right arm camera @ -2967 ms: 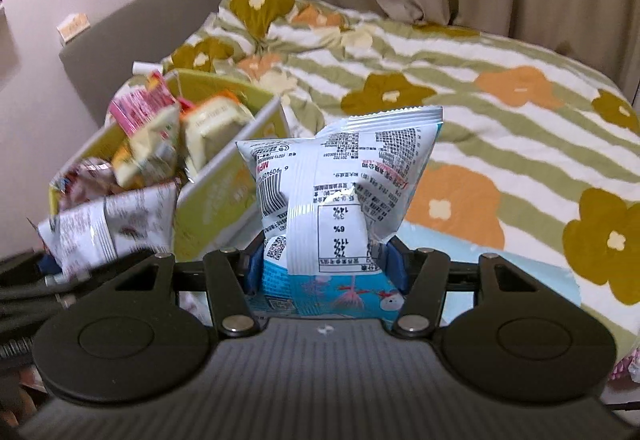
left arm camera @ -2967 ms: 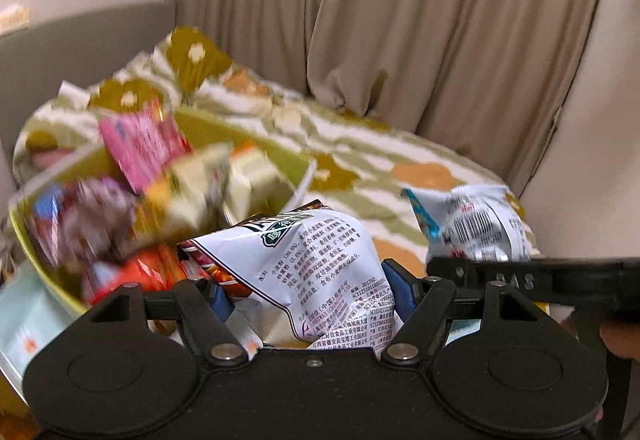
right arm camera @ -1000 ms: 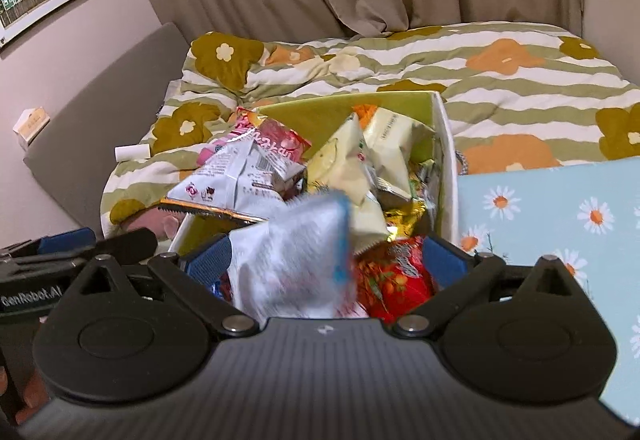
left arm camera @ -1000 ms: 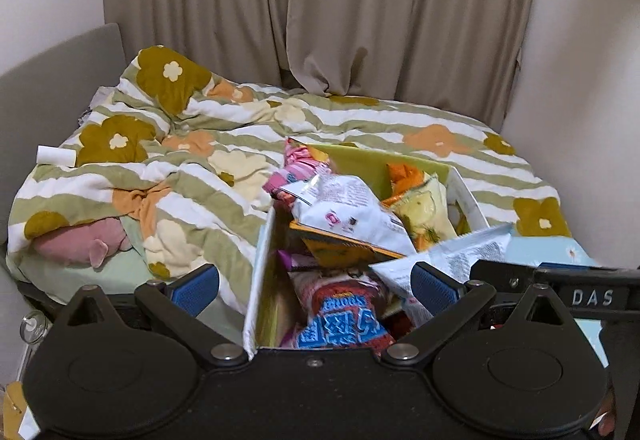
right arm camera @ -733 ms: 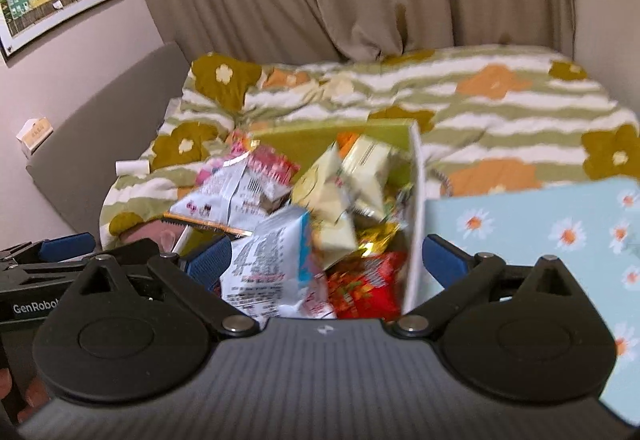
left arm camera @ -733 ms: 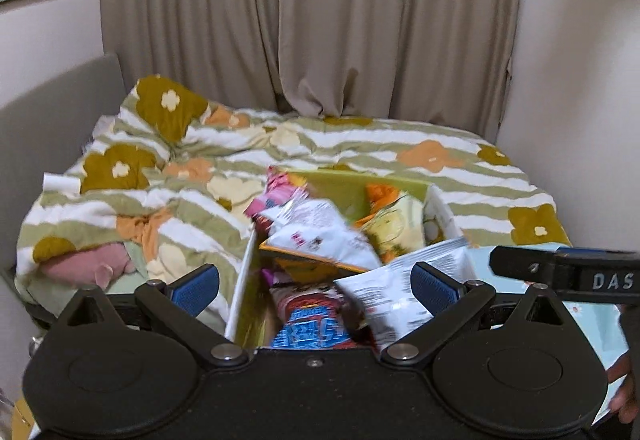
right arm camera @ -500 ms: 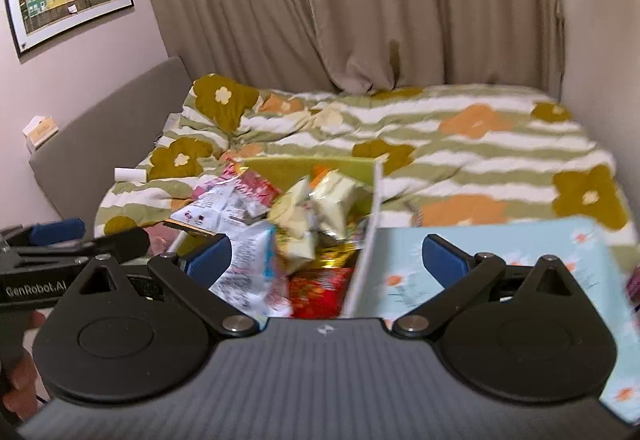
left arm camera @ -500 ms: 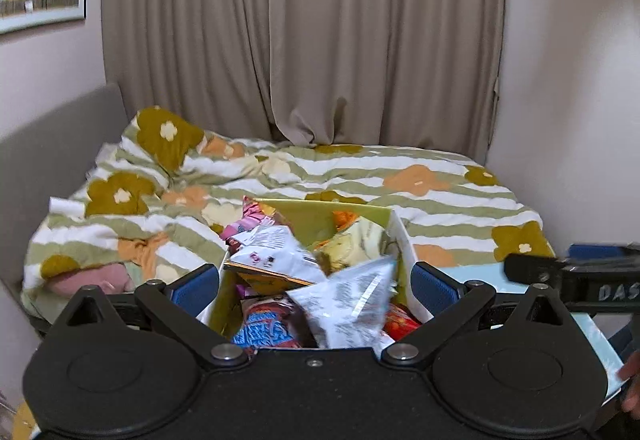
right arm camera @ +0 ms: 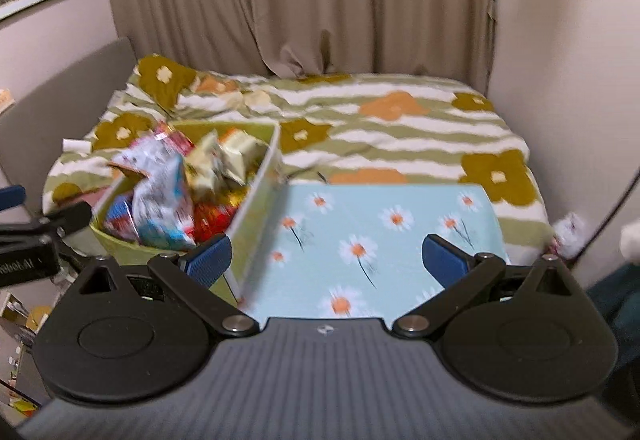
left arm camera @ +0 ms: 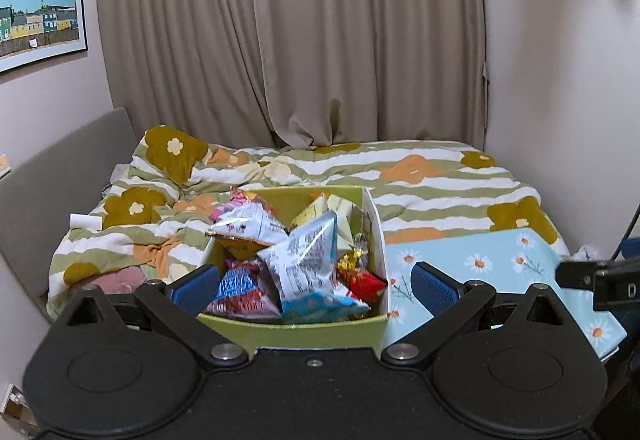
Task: Organize snacks
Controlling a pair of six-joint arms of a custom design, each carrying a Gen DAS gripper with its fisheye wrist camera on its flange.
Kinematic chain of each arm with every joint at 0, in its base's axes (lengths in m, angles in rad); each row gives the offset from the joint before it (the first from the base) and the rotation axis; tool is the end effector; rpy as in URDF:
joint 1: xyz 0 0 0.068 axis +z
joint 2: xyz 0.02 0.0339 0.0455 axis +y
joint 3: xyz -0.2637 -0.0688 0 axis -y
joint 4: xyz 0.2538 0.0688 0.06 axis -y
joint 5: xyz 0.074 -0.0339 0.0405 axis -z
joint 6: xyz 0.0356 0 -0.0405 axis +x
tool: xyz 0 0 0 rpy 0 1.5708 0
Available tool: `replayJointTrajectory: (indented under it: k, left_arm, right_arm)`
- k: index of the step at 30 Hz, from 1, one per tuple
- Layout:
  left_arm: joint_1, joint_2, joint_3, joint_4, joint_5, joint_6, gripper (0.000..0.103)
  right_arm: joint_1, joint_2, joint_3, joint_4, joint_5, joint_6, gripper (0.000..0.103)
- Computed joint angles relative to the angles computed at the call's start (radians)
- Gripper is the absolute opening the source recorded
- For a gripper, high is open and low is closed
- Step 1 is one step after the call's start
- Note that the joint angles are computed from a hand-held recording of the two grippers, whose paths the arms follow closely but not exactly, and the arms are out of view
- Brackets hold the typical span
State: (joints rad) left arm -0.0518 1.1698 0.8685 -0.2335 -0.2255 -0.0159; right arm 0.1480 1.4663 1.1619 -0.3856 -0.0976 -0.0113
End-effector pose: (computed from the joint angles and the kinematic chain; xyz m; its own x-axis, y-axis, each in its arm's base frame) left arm 0.2708 -0.0061 0.2829 -0.5067 0.0108 -0.8621 -0.1497 0.9836 0.1003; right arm 0.3328 0.0531 0.2873 -0.6270 -0.1049 -0.7719 -0.2282 0.9722 0.0533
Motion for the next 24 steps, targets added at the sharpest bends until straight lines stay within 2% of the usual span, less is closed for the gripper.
replayJointTrajectory:
  k: [10,24]
  left_arm:
    - [-0.063,-0.024,-0.023,-0.016,-0.077,-0.023,0.103]
    - [-0.043,-0.017,-0.026,-0.006,-0.037,-0.023,0.103]
  right_arm:
    - [-0.05,-0.044,-0.074,0.007,-0.001,0.006,0.103]
    - [-0.051,-0.046,-0.067,-0.002,0.023,0.015,0.103]
